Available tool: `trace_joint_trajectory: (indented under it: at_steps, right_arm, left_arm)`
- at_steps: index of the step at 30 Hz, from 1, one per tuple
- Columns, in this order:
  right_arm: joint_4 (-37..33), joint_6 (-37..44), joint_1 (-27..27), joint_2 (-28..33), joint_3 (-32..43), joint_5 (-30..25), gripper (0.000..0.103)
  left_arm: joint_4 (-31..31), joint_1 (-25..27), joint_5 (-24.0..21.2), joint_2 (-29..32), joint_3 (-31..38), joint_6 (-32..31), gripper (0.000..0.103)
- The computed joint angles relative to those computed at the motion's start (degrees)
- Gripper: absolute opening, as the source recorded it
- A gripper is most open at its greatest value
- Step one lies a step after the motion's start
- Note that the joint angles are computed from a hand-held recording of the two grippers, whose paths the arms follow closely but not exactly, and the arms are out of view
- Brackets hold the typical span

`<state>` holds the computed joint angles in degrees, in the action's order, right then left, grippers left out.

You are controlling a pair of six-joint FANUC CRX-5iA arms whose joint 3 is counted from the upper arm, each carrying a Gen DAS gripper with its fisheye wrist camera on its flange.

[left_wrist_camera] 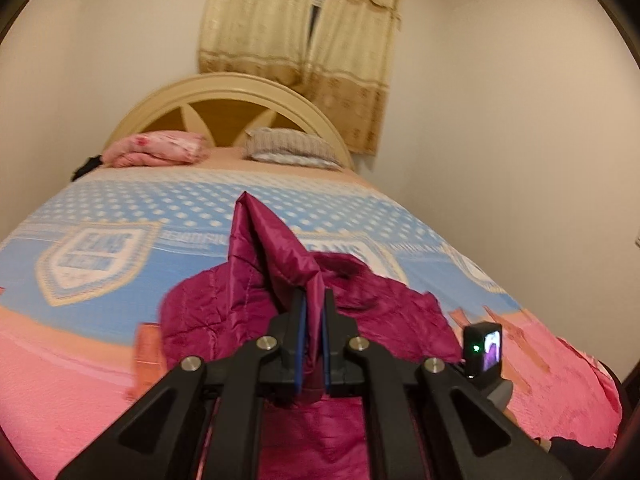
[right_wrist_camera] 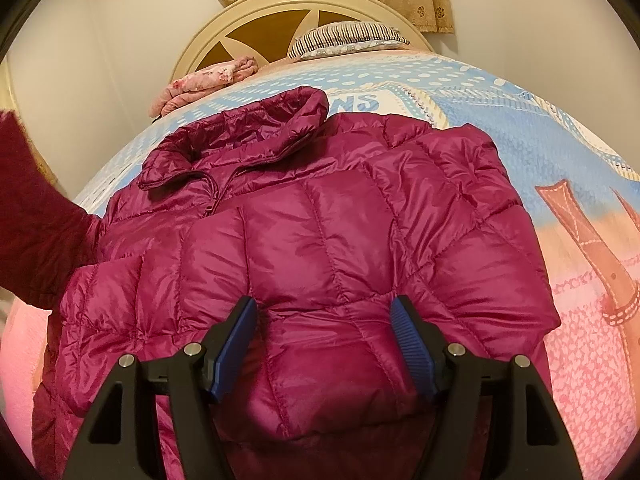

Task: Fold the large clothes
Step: 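Fold the held sleeve across the jacket front and open the left tool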

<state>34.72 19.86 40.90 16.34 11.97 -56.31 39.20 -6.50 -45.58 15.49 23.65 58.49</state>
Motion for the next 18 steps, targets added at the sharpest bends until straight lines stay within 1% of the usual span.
trace_joint_trajectory:
  at_steps: [4,12,18]
  right_arm:
    - [-0.07,-0.43,-0.12,-0.35,-0.51,0.80,0.071]
    - [-0.10,-0.58,-0.17,-0.63,-0.94,1.25,0.071]
    - [-0.05,-0.71,-0.17,-0.64,-0.98,1.34,0.072]
  left_arm:
    - [-3.20,-2.52,-2.47,2.87,2.89,2.76,0.006]
    - [-7.01,-5.48,-5.07,5.74,4.47,5.23,0.006]
    - [-7.15,-7.31,-4.73,5.59,4.15,3.62,0.007]
